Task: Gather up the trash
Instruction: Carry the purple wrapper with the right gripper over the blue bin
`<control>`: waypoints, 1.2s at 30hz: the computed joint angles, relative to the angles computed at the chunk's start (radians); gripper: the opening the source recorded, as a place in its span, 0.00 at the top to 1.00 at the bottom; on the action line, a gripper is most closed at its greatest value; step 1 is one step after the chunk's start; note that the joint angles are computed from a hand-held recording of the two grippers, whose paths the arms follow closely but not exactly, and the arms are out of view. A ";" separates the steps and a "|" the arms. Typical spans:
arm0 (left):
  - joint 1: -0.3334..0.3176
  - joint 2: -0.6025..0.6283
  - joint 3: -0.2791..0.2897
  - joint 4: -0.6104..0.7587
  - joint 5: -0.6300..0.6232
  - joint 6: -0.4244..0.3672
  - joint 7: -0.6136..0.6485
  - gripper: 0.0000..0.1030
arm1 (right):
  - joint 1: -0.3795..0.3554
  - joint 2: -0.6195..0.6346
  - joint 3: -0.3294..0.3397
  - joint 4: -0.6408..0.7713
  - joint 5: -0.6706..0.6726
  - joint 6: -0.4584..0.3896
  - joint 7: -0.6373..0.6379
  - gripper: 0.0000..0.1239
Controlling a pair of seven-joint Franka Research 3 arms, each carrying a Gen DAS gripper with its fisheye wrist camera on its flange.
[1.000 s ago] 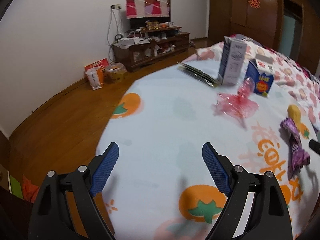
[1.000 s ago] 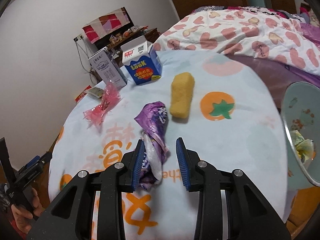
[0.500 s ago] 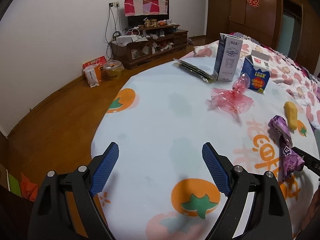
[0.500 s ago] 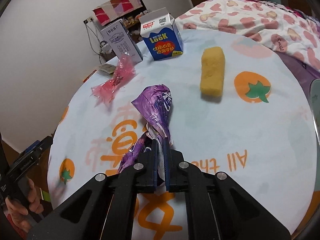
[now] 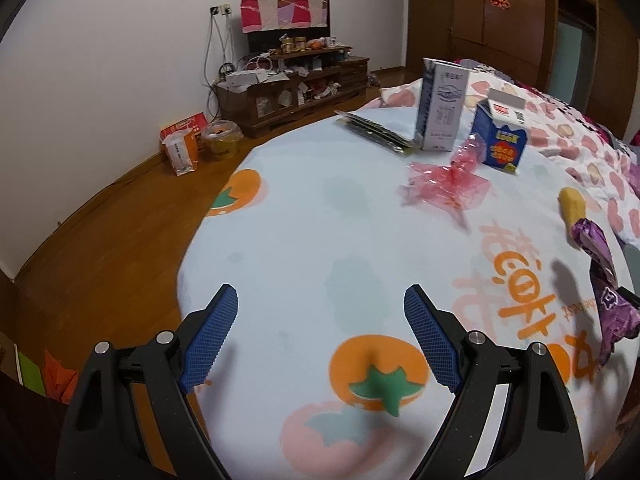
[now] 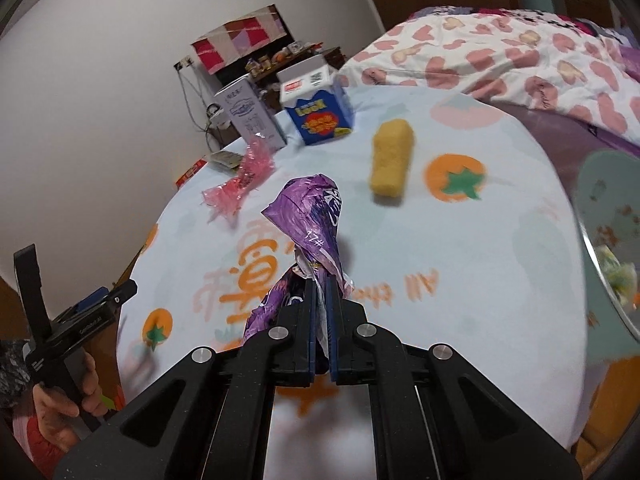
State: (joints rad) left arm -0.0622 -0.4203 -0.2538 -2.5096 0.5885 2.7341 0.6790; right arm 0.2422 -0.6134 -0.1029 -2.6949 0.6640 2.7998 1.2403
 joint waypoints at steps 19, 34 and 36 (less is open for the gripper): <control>-0.057 0.090 -0.026 0.109 0.011 -0.023 -0.007 0.19 | -0.204 -0.140 0.006 -0.110 -0.187 0.066 0.132 0.95; -0.109 0.146 -0.043 0.177 0.056 -0.063 -0.021 0.19 | -0.483 -0.060 0.052 -0.081 -0.356 0.119 0.214 0.96; -0.112 0.143 -0.039 0.173 0.061 -0.060 -0.022 0.19 | -0.525 -0.029 0.067 -0.071 -0.390 0.125 0.236 0.96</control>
